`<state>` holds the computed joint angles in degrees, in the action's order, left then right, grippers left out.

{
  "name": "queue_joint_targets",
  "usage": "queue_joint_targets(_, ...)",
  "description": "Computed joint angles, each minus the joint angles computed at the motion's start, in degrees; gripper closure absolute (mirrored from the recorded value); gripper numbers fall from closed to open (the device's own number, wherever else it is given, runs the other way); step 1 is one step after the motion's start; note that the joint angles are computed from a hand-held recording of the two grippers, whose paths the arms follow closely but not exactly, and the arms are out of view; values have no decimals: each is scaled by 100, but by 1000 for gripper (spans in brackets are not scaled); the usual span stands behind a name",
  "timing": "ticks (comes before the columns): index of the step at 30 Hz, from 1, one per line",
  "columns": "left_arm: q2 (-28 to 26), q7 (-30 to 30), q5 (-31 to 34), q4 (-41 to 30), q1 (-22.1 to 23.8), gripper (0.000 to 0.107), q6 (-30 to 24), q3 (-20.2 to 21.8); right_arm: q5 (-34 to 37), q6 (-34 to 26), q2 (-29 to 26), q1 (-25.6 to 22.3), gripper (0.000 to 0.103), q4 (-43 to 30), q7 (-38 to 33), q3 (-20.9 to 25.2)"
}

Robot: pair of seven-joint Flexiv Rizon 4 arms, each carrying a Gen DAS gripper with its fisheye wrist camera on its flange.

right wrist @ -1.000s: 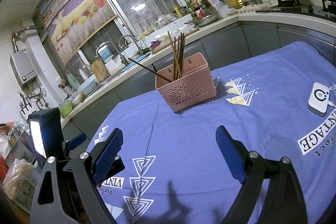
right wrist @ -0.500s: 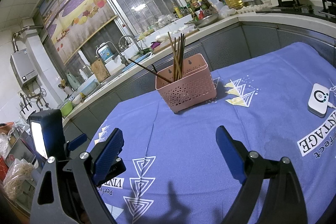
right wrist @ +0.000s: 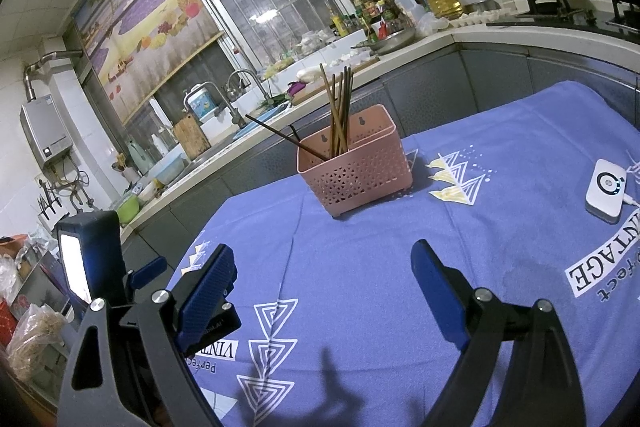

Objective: Organize utensils

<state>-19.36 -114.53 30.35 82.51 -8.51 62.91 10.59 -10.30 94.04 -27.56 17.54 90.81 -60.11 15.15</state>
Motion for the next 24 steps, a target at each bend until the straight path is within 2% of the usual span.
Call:
queue_joint_targets(11, 46, 6, -49, 139, 72, 10, 137, -5, 30, -34, -9, -48, 15, -21, -54, 63)
queue_joint_targets(15, 123, 335, -312, 385, 229, 10, 433, -102, 91, -80, 19, -157, 15, -14, -131, 187)
queue_joint_targets(24, 218, 843, -767, 645, 378, 10, 459, -135, 293, -140, 31, -273, 14, -28, -238, 447)
